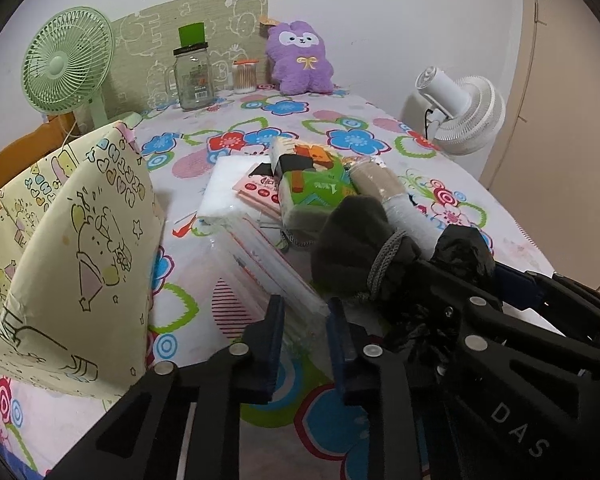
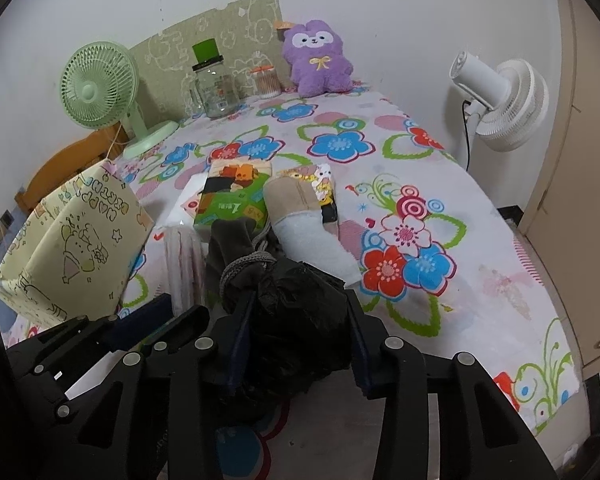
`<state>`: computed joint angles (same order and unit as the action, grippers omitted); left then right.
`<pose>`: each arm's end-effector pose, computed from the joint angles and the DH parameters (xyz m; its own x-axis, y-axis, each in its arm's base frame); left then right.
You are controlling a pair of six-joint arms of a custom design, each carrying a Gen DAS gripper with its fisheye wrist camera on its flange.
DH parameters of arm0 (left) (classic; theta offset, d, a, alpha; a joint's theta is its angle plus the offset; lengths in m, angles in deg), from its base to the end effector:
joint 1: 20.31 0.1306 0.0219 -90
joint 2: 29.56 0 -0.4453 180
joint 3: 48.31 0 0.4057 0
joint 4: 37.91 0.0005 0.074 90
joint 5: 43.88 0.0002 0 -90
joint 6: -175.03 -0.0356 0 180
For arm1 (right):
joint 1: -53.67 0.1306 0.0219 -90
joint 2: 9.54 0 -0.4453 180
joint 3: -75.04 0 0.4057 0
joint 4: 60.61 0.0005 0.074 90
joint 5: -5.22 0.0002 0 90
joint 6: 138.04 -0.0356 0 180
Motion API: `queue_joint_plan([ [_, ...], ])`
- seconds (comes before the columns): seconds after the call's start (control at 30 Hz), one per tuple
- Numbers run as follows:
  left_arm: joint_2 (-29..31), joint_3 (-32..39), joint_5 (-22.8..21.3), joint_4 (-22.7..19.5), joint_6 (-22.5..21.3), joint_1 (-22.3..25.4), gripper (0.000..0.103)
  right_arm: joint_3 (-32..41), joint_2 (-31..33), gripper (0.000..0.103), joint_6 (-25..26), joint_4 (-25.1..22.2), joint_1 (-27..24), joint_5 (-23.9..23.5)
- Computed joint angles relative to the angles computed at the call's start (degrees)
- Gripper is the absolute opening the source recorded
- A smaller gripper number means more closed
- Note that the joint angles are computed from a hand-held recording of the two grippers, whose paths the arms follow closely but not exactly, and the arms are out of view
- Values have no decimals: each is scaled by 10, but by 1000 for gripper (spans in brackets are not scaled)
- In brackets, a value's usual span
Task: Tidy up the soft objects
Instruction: 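Grasp clear straw bag with left tool while right tool grasps black plastic bag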
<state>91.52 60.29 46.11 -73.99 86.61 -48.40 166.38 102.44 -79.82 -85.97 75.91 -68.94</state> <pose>0.6352 -0.3396 0.3420 -0.6741 0.3285 -0.6616 0.4523 0.8917 -0.0181 0.5993 0.2340 0.3225 -0.6653 0.2753 -0.6939 0.1903 0.9614 0.1989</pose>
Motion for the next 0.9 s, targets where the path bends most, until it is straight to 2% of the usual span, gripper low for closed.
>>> queue_joint_plan([
  [0.2, -5, 0, 5, 2, 10, 3, 15, 1, -9, 45, 8, 4, 3, 17],
  [0.9, -70, -23, 12, 48, -9, -3, 11, 6, -58, 45, 45, 25, 22, 86],
])
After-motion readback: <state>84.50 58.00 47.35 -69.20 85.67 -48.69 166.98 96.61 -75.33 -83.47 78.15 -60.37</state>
